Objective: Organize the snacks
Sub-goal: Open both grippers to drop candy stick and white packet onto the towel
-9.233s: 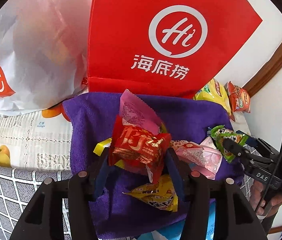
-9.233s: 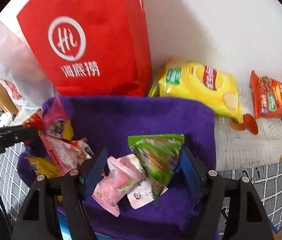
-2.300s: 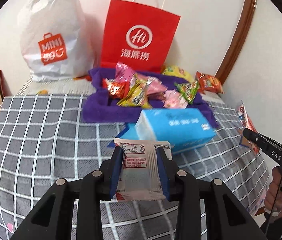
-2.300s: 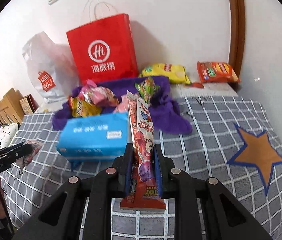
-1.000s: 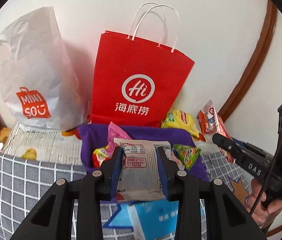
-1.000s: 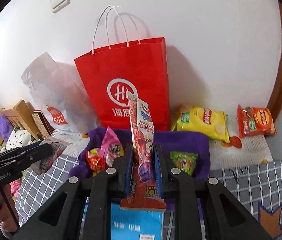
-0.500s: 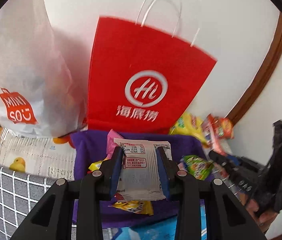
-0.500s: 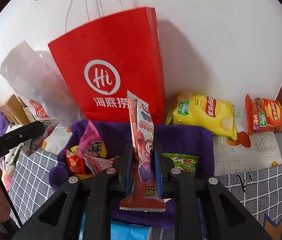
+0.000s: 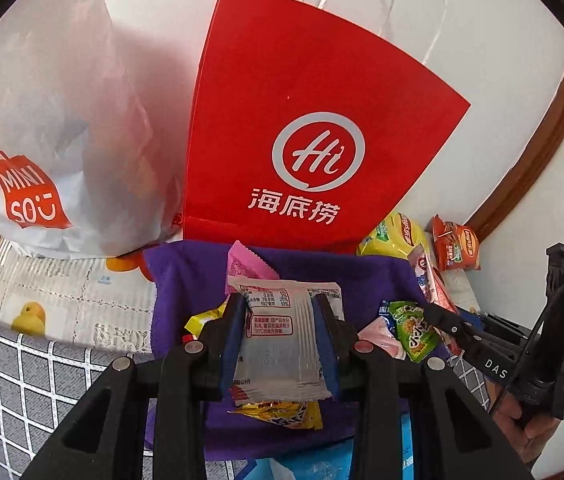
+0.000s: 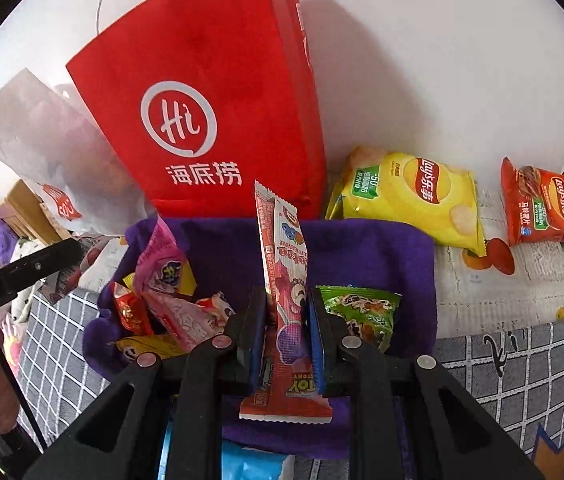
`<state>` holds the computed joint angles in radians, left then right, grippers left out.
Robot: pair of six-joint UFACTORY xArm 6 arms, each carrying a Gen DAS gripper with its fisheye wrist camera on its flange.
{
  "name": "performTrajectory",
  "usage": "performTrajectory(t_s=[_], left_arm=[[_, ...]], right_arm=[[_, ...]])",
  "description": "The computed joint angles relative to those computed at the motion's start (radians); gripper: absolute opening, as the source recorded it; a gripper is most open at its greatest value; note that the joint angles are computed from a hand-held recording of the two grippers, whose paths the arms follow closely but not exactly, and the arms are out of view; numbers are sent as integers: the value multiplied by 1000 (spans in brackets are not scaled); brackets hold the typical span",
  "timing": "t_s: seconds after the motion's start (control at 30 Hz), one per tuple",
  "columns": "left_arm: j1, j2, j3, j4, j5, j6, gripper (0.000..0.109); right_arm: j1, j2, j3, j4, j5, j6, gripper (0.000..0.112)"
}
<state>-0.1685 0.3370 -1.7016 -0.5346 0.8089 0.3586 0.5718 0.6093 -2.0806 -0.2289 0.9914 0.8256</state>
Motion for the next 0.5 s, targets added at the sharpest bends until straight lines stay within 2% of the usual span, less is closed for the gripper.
performTrajectory(t_s=[0.5], left_arm=[[-14, 75, -69, 84, 70, -64, 33]], right_arm=[[-3, 98, -113, 90, 75, -84, 20]])
